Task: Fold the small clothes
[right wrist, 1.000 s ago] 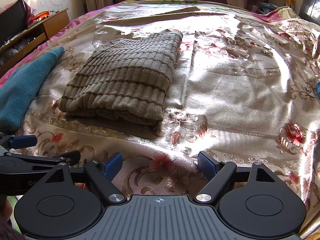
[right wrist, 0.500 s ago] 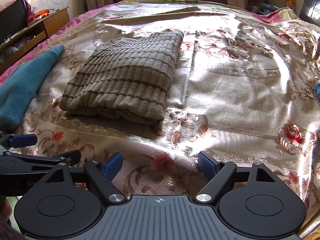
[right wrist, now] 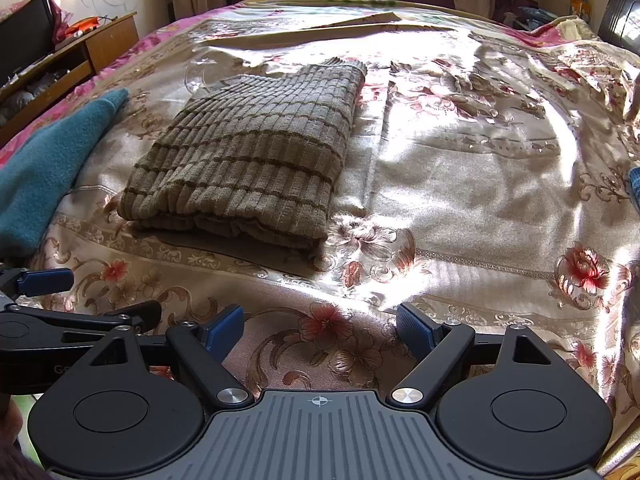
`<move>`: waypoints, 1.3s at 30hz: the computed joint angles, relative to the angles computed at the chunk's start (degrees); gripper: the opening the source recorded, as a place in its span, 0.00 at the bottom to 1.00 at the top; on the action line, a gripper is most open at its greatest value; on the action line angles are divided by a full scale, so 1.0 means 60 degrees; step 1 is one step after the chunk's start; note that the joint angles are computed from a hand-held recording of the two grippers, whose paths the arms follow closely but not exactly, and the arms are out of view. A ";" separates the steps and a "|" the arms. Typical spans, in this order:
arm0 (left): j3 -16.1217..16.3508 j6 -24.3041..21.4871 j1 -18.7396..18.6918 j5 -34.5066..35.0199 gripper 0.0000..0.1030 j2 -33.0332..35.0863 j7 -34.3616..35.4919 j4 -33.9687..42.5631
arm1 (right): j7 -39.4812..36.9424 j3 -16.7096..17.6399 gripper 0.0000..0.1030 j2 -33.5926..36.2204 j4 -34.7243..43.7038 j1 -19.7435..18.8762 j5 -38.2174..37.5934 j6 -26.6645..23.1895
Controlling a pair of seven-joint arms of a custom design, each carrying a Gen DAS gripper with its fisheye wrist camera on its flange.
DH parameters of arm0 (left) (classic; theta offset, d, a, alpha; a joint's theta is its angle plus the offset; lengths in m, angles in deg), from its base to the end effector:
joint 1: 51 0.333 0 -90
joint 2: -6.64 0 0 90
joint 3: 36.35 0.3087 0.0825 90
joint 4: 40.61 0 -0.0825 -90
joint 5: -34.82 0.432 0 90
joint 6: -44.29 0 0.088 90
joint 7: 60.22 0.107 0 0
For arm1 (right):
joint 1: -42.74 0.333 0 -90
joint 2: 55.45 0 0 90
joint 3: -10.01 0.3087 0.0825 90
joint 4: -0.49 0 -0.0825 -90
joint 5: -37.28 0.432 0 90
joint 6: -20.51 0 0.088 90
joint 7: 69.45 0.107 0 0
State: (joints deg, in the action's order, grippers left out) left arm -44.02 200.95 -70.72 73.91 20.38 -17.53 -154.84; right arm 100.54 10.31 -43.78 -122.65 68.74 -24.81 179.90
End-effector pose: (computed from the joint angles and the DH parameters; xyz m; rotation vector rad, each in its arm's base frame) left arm 0.5836 -0.3260 0.3563 -1.6630 2.0410 -0.5826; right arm 0.5344 0.3082 0.2952 -1.8588 1.8271 -0.6941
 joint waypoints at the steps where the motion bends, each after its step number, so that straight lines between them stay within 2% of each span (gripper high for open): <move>1: 0.0000 0.0007 0.0004 -0.0011 0.93 -0.0005 0.0004 -0.0009 | 0.0022 -0.0007 0.83 -0.0004 -0.0006 0.0004 -0.0020 -0.0010; 17: -0.0117 0.0081 0.0127 -0.0527 0.93 -0.0100 0.0392 -0.0144 | -0.0181 0.0078 0.84 -0.0020 -0.0028 -0.0005 0.0060 -0.0348; 30: -0.0386 -0.0932 0.0155 -0.1633 0.93 0.0001 0.1417 0.0176 | -0.0476 0.0129 0.84 -0.0116 -0.0148 -0.0039 0.0415 -0.0398; 39: -0.0461 -0.1266 0.0161 -0.2342 0.93 0.0027 0.1837 0.0283 | -0.0782 0.0170 0.84 -0.0181 -0.0210 -0.0068 0.0790 -0.0469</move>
State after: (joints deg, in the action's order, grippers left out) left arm -46.78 193.35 -69.75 59.87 20.54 -6.51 -153.14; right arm 95.85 11.32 -44.87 -123.91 68.33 -20.07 177.09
